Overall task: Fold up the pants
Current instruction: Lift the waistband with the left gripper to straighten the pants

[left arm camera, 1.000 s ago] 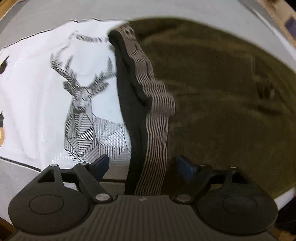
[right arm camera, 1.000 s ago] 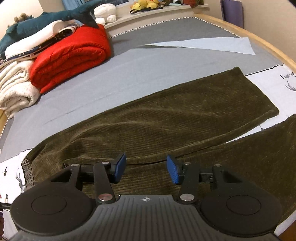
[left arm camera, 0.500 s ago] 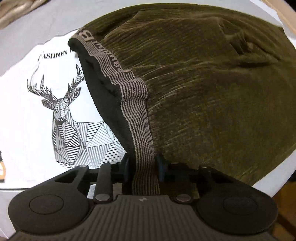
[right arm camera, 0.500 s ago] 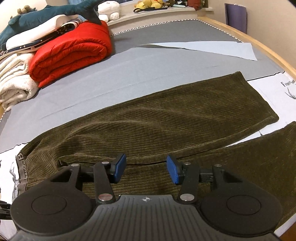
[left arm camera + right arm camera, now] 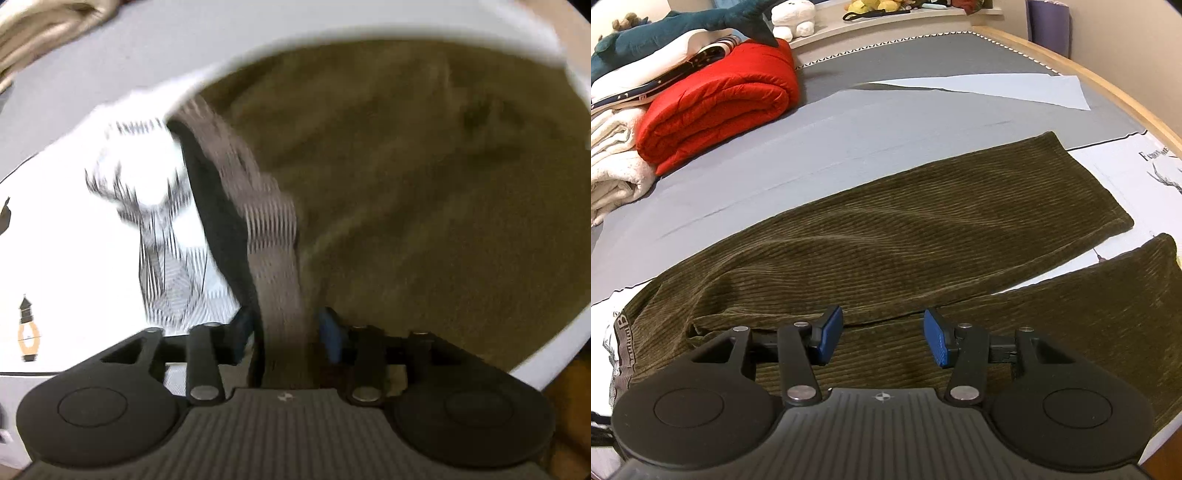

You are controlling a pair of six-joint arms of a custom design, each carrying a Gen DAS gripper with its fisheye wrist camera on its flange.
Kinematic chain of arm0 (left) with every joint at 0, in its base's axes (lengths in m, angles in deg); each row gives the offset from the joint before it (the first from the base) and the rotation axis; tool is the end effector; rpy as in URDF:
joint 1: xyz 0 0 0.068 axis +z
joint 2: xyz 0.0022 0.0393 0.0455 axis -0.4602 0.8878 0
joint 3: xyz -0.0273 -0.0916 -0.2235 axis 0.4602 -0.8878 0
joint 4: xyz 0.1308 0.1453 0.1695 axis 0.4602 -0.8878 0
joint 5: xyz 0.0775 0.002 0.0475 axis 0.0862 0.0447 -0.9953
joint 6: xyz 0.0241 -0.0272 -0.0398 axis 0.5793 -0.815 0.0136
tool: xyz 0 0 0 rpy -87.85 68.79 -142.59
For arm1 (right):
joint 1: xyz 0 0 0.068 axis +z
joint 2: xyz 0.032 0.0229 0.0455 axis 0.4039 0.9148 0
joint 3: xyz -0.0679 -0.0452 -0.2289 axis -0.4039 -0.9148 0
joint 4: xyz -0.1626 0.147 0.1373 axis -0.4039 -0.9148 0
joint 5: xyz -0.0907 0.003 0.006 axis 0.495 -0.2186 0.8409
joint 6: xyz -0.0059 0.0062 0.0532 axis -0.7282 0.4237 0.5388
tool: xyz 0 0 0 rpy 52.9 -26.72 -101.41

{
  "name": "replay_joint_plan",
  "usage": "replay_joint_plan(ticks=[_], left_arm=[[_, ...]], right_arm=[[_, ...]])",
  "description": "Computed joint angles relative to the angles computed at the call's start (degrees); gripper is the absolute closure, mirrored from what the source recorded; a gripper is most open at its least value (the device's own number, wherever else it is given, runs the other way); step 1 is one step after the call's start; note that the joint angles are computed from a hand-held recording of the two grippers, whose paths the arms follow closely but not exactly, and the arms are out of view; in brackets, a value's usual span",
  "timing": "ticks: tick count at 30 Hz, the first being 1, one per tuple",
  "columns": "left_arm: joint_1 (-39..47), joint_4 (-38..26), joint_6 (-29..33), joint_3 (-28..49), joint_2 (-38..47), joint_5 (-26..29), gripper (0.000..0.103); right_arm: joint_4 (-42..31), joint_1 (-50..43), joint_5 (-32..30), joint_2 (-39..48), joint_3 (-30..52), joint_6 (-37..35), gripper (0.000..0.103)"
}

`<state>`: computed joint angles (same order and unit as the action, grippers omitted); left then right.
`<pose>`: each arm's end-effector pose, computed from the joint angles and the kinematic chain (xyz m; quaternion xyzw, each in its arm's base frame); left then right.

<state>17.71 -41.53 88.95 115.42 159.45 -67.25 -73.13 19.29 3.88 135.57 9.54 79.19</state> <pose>0.1984 0.1864 0.2340 0.1582 0.9753 -0.0058 0.1540 0.1917 -0.0143 0.3090 0.1806 0.9278 0.0504 0.3225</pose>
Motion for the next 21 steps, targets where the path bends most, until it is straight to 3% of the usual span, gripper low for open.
replay_joint_plan(ticks=[3, 5, 7, 9, 10, 13, 16, 21], left_arm=[[1.5, -5.4, -2.6, 5.3, 2.6, 7.1, 0.051], [0.2, -5.8, -3.3, 5.3, 3.3, 7.0, 0.052], [-2.8, -1.2, -3.5, 1.0, 2.1, 1.0, 0.053], [-5.5, 5.5, -2.2, -4.8, 0.3, -6.5, 0.064], [-5.9, 6.8, -0.9, -6.1, -0.7, -6.9, 0.064], [-5.2, 2.8, -4.7, -1.2, 1.0, -3.1, 0.062], [-4.2, 0.1, -8.1, 2.4, 0.9, 2.6, 0.052], [-3.7, -0.5, -18.4, 7.4, 2.1, 7.6, 0.042]], right_arm=[[0.0, 0.1, 0.1, -0.2, -0.2, -0.3, 0.052], [0.1, 0.7, 0.4, -0.2, -0.3, 0.1, 0.052], [0.1, 1.6, 1.0, 0.0, -0.2, 0.5, 0.052], [0.0, 2.1, 1.2, 0.0, -0.3, 0.8, 0.052], [0.0, 2.1, 1.1, 0.0, -0.3, 0.8, 0.052], [0.0, 2.0, 1.1, 0.0, -0.3, 1.0, 0.052], [0.0, 0.9, 0.2, -0.2, -0.2, 0.4, 0.052], [0.0, 1.1, 0.6, 0.0, -0.4, 0.5, 0.052]])
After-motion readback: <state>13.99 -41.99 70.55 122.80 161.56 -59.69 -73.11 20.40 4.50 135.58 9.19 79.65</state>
